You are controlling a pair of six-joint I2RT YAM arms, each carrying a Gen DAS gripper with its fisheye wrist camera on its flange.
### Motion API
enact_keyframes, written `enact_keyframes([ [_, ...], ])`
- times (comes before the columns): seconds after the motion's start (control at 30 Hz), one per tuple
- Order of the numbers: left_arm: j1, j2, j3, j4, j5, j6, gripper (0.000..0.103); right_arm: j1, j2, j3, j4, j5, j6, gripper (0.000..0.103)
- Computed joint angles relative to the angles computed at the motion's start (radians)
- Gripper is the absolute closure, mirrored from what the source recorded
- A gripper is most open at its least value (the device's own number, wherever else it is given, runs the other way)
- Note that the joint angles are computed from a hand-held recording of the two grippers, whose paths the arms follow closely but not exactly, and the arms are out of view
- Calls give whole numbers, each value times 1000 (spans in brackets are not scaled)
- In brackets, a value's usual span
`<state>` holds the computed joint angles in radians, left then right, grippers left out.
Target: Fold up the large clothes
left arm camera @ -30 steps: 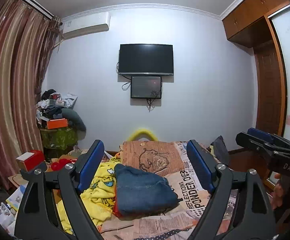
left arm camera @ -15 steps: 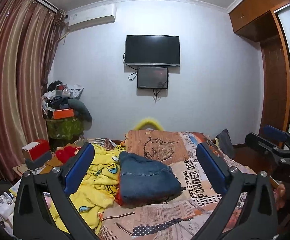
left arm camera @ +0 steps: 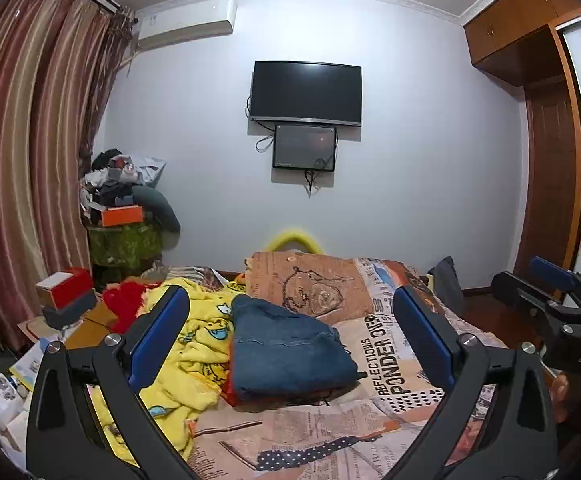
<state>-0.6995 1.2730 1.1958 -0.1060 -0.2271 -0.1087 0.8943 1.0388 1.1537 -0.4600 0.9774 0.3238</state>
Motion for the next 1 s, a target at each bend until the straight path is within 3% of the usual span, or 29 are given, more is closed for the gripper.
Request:
enact_keyframes([
  [1.0,13,28,8,-4,5,-19,0,6,3,23,-46,8,18,0],
])
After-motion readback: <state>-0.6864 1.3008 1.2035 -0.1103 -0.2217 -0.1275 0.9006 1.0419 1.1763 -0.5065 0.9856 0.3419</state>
